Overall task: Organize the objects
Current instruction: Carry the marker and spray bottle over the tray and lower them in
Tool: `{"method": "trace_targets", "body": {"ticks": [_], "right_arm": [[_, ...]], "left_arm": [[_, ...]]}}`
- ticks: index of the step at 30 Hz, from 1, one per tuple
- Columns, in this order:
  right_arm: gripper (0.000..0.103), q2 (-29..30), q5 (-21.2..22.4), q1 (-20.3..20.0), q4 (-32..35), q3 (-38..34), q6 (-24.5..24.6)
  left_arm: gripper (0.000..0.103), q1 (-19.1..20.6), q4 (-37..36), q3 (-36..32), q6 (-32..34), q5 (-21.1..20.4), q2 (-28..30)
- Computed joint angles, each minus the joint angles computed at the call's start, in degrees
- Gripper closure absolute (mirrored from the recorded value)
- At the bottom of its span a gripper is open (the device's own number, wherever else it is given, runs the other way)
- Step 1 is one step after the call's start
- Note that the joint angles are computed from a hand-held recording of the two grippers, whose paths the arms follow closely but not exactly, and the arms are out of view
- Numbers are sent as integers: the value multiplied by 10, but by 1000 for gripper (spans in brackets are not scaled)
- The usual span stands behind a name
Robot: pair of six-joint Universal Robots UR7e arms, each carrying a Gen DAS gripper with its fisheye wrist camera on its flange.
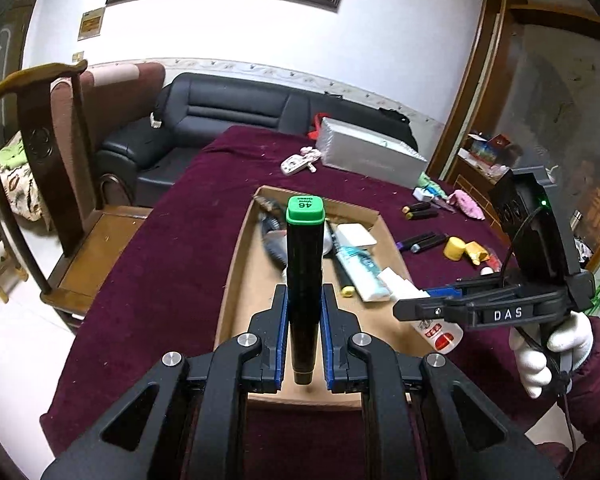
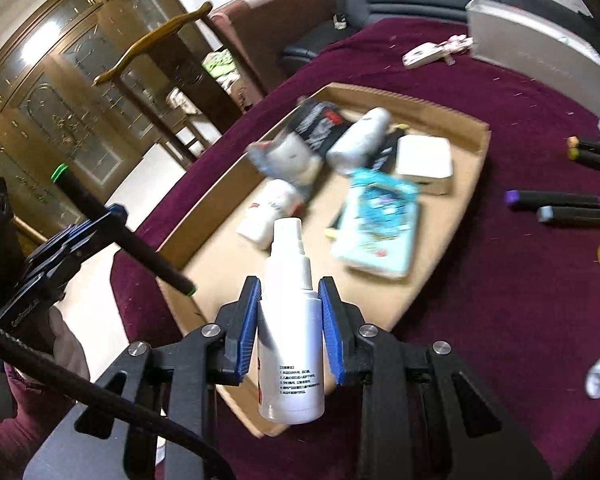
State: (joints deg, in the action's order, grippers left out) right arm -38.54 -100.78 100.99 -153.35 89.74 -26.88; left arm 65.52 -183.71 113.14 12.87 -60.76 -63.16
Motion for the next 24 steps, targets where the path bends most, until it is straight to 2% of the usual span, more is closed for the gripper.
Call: {"method": "trace_targets", "body": {"ticks": [12,19,24], "right_arm": [[75,34,-30,8,-7,-16,12],[75,53,-55,14,-36,-22,4],[75,70,-81,17,-43,-31,-5]], "left_arm": [[91,27,93,-59,-29,-2,22],[91,31,134,-111,-31,41,65],[91,37,151,-137,-36,56,87]]}}
